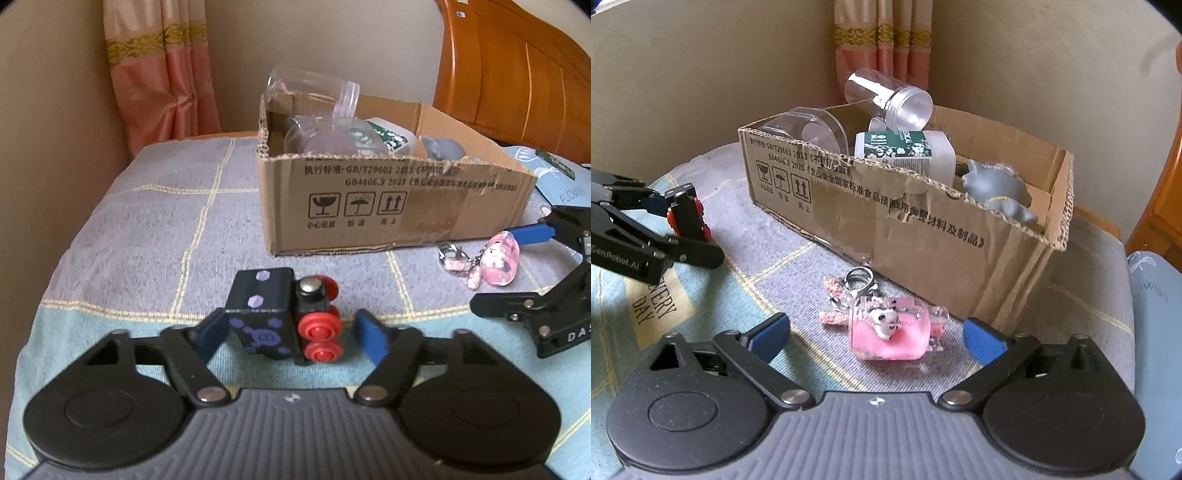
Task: Organize rigid objects
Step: 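Hold the dice toy with the left tool while the right grasps the pink keychain bottle, then carry the dice toy and pink keychain into the box with both tools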
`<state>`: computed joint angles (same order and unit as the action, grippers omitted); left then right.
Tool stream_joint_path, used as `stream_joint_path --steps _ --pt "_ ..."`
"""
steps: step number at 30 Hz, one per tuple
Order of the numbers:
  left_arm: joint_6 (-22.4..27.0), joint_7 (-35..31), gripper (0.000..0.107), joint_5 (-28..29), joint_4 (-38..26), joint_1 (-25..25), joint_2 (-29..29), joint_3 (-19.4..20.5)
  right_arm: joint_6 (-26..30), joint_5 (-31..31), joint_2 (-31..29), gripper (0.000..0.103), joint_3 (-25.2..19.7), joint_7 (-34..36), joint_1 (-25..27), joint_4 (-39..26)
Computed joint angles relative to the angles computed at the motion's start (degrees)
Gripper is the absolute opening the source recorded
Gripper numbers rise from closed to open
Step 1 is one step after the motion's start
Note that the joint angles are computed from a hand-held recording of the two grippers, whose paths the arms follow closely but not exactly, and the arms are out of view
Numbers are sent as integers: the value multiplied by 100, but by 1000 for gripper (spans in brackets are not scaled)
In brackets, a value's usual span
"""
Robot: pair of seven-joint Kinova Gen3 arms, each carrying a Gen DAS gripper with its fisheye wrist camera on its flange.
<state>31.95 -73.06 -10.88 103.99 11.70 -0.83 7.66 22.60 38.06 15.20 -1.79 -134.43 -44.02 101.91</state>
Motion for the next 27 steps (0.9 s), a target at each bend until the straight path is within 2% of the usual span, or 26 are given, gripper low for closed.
stream_joint_path --steps 5,6,11,12,13,18,27 --pt "-2 -147 60 164 -15 -40 -17 -41 -16 -458 -44 82 -195 504 288 -38" --pt "-3 -169 56 179 -22 -47 -14 -43 8 -498 -44 80 -175 508 280 -56" --pt "-42 -396 52 255 -70 -77 -6 -61 161 -677 -41 70 -152 555 256 -156" --pt "-53 -488 52 315 -79 -86 -6 -72 198 -581 -48 66 -89 439 172 -158" --pt "-48 -574 52 369 -98 -96 -3 -82 272 -559 -46 57 -90 408 152 -188" --pt "54 -773 51 265 -207 -88 12 -63 527 -626 -100 56 -227 490 218 -281" --pt "614 -2218 50 967 -579 -206 -23 -176 873 -747 -450 56 -585 933 368 -280"
